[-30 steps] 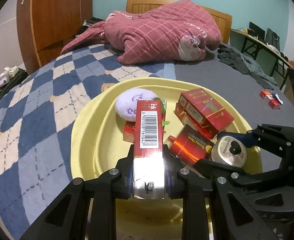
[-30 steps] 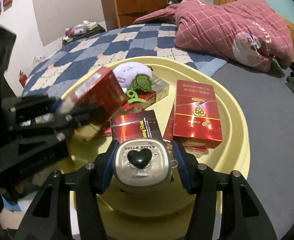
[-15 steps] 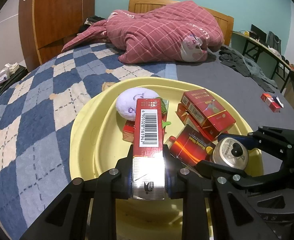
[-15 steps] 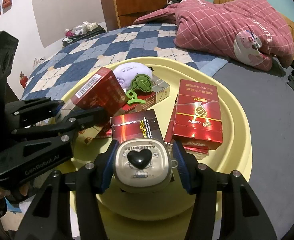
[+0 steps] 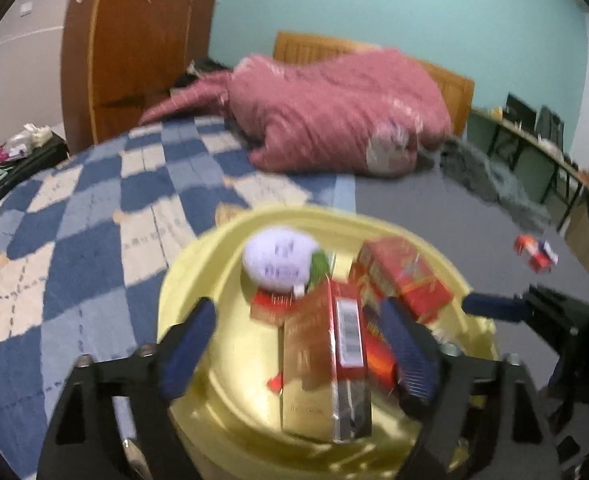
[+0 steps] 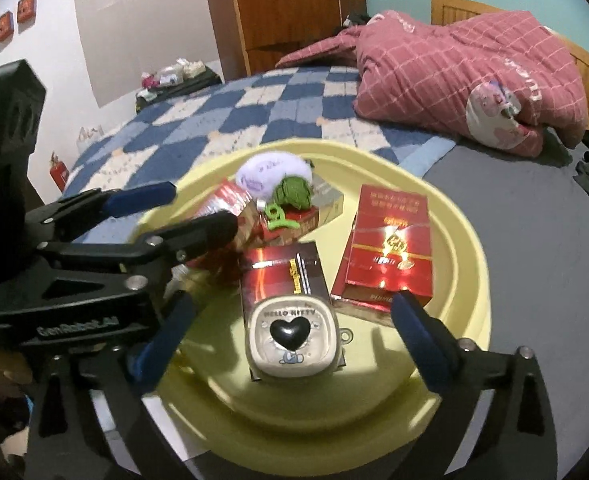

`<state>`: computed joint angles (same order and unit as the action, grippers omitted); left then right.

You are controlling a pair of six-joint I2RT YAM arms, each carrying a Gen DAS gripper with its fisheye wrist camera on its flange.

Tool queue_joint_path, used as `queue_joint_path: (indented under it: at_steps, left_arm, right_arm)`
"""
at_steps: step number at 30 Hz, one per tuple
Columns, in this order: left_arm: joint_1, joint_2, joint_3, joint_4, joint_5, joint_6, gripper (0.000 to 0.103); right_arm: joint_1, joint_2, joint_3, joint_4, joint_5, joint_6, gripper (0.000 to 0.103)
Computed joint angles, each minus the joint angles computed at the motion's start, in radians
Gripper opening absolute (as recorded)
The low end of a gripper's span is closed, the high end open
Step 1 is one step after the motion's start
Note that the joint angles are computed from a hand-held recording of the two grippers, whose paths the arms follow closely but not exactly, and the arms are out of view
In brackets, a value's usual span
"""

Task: Organize objects
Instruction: 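Lower the pack and tin into the tray and open both tools, then move both tools back toward the last red pack and blue snack bag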

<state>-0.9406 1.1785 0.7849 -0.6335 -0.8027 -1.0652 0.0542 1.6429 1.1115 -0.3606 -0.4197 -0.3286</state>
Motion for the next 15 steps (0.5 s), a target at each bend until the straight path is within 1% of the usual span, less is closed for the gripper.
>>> queue_joint_path:
  at_steps: [1,2,5,15]
  left_arm:
    - [-0.005,-0.002,0.004,-0.004,-0.011,-0.008,0.099]
    - [-0.011,-0.002,0.012,-0.011,-0.020,-0.016,0.103]
    - [-0.019,0.018,0.047,-0.042,-0.028,-0.027,0.103]
    - [-0.069,0.071,0.144,-0.133,-0.055,-0.067,0.103]
  right_arm:
    - [-0.005,-0.015,-0.007,0.009,-0.007,0.004,0.103]
    - [-0.010,-0.029,-0.012,0.017,-0.010,0.009,0.103]
    - [-0.031,-0.051,-0.002,0.017,-0.019,0.029,0.103]
    - [-0.086,-0.063,0.034,-0.044,-0.017,0.028,0.103]
